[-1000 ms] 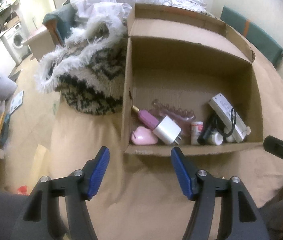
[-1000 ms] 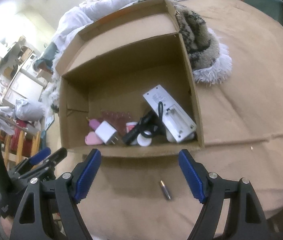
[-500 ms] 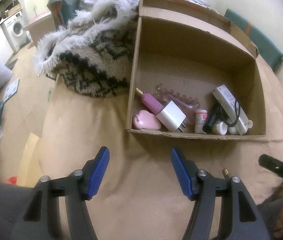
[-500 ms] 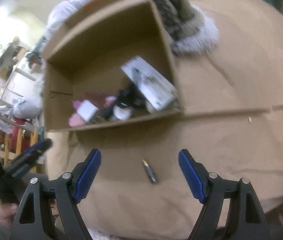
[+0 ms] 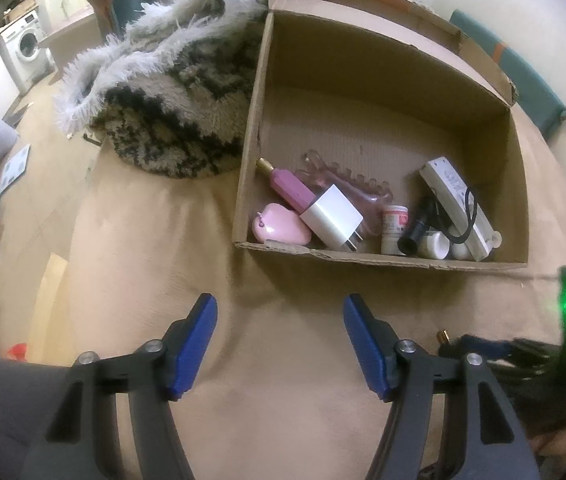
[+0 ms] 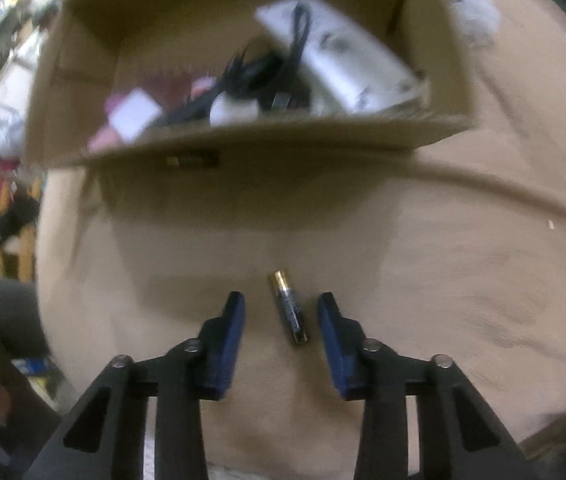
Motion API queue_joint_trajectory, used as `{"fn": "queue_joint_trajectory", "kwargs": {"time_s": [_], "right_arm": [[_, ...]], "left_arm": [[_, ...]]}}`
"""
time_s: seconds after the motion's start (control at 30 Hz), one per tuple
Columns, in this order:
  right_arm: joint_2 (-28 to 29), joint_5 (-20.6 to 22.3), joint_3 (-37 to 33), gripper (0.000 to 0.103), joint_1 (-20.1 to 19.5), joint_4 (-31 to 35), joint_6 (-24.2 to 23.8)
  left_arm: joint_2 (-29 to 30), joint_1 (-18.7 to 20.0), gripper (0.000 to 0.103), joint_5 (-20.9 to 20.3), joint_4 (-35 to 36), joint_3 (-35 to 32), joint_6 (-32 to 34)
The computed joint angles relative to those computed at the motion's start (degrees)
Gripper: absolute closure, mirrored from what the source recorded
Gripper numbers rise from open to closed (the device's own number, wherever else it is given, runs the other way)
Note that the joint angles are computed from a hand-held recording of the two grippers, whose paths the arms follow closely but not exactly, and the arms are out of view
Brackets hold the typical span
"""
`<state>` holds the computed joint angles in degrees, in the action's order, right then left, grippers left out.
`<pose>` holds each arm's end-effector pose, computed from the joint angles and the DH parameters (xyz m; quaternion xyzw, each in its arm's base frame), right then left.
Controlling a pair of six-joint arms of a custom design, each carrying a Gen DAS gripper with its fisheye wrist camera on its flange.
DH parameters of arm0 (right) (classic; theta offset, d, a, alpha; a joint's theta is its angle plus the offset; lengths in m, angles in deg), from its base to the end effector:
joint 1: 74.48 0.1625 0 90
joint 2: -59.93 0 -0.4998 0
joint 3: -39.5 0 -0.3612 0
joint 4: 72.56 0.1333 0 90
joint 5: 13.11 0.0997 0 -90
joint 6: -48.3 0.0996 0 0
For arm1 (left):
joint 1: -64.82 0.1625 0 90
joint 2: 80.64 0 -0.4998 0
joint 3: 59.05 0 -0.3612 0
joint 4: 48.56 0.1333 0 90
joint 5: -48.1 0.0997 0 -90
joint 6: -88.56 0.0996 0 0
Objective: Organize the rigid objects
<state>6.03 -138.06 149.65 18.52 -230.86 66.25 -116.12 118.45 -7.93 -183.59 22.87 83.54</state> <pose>0.1080 -0.6049 0.2070 -0.1547 -0.9364 0.1527 0.2755 -0.2947 -0.7188 0.1058 0.2618 0.9198 -0.0922 0.2774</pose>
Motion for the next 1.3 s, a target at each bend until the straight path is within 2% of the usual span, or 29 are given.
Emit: {"fn": "queue_joint_trajectory", "kwargs": {"time_s": [0.07,0.13,0.2,0.3,0.83,1.07,1.3], "right_arm": [[1.0,-1.2,-0.8,0.068,0.2,1.9,-0.2],[2.1,-4.2,-1.5,0.077,1.0,3.7,-0.9],[2.6,-5.9,-1.8,0.092,1.5,4.2,-1.7],[2.6,-5.9,-1.5,0.092,2.1,3.3,-2.6],[-2.6,2.0,3.5,0.092,3.9,-12.8,-8.0],[-4.9,4.0,5.5,0.092,4.5,-22.4,-10.6],[-5.3,3.0,6.3,0.092,4.6,-28.5,-9.6]], "left_arm": [[0.0,0.1,0.04,-0.2,0.3,-0.1,0.0],[0.1,0.2,0.04,-0.2,0.6,-0.2,0.0],[0.2,0.2,0.04,0.3,0.6,0.1,0.2],[0.5,0.2,0.04,0.8,0.6,0.4,0.6],[0.9,0.3,0.04,2.9,-2.5,2.1,3.0],[1.4,-0.2,0.04,1.4,-4.0,2.8,4.4],[3.7,-1.1,0.04,-1.9,-7.2,3.6,6.3]]}}
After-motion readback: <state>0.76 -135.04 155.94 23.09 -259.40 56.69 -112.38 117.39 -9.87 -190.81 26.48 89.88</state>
